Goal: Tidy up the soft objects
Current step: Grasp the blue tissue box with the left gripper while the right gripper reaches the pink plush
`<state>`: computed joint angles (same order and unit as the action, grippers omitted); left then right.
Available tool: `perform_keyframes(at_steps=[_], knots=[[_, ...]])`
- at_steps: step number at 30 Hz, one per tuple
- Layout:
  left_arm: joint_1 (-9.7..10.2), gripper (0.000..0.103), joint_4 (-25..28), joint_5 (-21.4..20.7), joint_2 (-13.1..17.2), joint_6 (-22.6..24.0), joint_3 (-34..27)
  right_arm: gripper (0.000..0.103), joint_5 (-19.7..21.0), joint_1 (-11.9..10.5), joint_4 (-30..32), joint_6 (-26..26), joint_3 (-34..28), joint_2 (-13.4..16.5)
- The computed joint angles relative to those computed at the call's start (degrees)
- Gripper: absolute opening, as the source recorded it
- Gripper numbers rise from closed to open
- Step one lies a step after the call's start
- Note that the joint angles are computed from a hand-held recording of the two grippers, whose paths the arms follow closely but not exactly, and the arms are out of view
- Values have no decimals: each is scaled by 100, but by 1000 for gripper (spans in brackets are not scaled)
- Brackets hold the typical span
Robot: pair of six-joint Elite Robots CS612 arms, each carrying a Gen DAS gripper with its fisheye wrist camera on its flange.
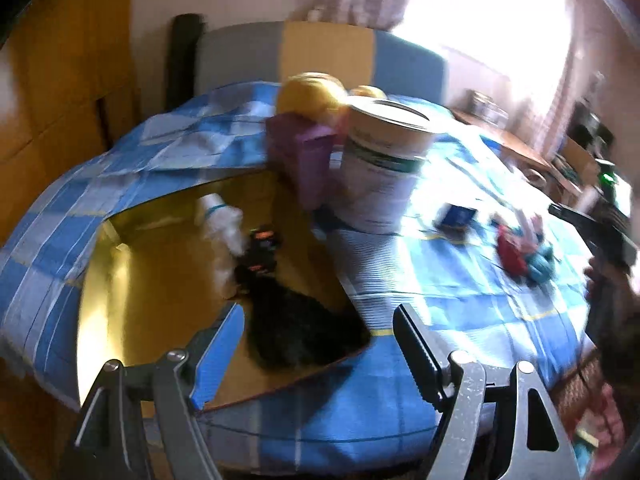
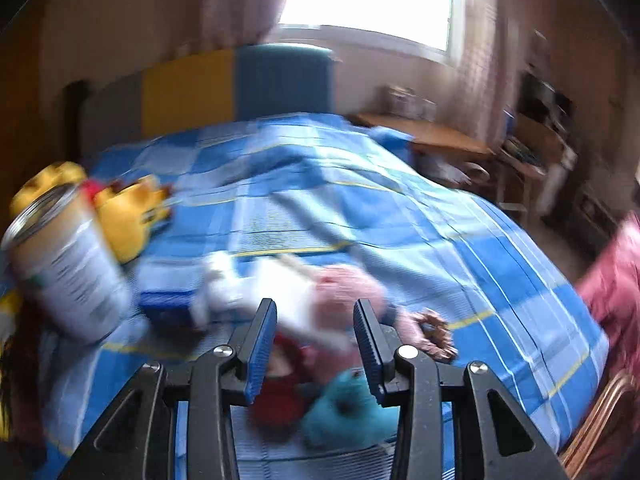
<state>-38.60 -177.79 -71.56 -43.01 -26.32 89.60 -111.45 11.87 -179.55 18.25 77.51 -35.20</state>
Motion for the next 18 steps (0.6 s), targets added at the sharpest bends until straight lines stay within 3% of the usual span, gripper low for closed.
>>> perform_keyframes(at_steps=[3, 5, 7, 10, 13, 18], knots=[[-57, 80, 56, -242, 99, 579, -266, 40, 271, -176, 53, 857, 150, -80], [-111, 91, 42, -296, 201, 929, -467, 40, 405, -230, 48, 1093, 209, -107], [-158, 95, 257, -385, 333, 1161, -775, 40, 523, -263, 88, 1192, 221, -116], [-139, 95, 575, -832, 537, 1141, -1229, 40, 591, -271, 87, 1088, 187, -100], [-123, 95, 1215, -1264, 795, 940, -1797, 40, 566, -233, -3, 989, 220, -116], [-170, 95, 2089, -1221, 1245, 677, -2654, 40, 696, -245, -158, 1029, 227, -98]])
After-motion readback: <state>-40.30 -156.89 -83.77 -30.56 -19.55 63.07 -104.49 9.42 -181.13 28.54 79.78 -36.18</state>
